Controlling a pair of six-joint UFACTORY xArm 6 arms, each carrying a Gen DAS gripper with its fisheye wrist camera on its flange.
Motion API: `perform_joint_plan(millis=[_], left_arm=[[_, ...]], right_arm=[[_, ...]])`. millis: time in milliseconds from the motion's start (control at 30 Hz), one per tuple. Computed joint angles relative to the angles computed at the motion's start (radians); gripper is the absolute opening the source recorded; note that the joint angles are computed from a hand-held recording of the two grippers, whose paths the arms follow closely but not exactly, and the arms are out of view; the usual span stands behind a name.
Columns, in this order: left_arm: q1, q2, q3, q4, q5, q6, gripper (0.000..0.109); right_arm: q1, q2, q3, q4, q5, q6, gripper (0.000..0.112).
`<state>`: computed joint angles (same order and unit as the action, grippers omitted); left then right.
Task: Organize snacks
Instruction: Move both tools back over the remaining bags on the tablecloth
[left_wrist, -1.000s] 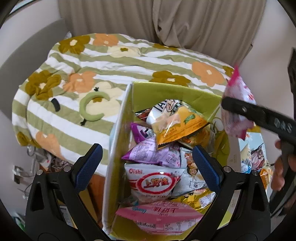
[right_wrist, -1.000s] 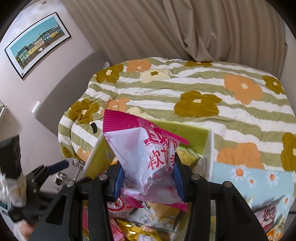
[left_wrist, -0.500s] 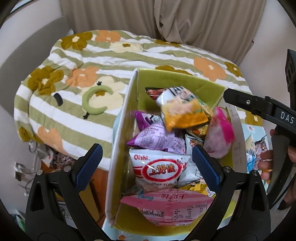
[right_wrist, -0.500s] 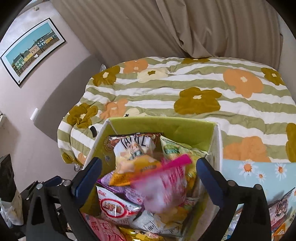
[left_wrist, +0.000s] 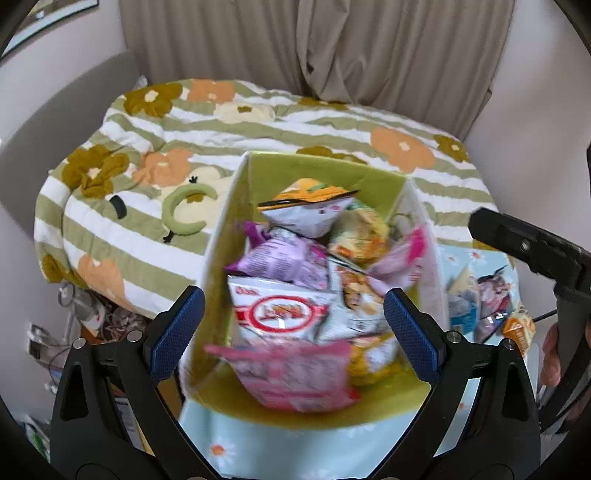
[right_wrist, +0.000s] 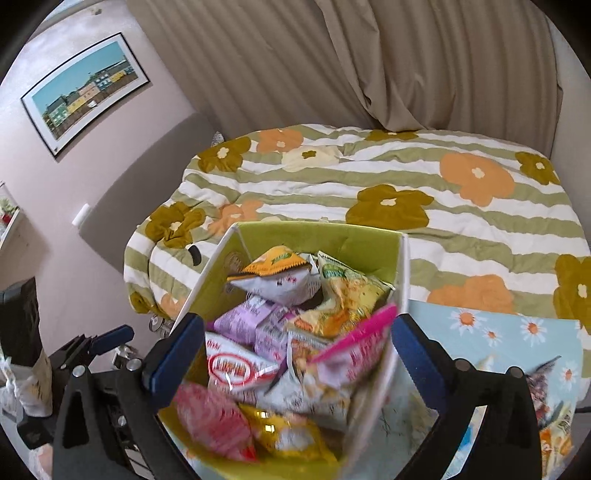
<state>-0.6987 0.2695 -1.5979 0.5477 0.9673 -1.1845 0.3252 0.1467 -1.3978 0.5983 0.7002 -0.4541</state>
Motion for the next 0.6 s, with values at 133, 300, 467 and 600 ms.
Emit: perform_joint_plan(millis=[133,300,467,600], left_arm=[[-0.072,0.035,-0.073,0.031,0.028,-0.069,0.097],[-0.151,0.152,-0.249,0.045,0.078,-0.079,0.097],[-0.212,0.32,-0.486,0.012,0.138,-0.031,0.097],[-0.248,0.455,-0.676,-0.024,0.183,-0.008,0.097]], right_arm=[[-0.054,-0.133,0.119,0.026,0.009,-0.088,0.101],[-0.16,-0.274,0.24,0.034,0.02,-0.184,0.101],[-0.292,-0.358,0.306,0.052,0.06,-0.273,0.101],[-0.395,-0.39,0.337,0.069,0.089,-0.328,0.101]])
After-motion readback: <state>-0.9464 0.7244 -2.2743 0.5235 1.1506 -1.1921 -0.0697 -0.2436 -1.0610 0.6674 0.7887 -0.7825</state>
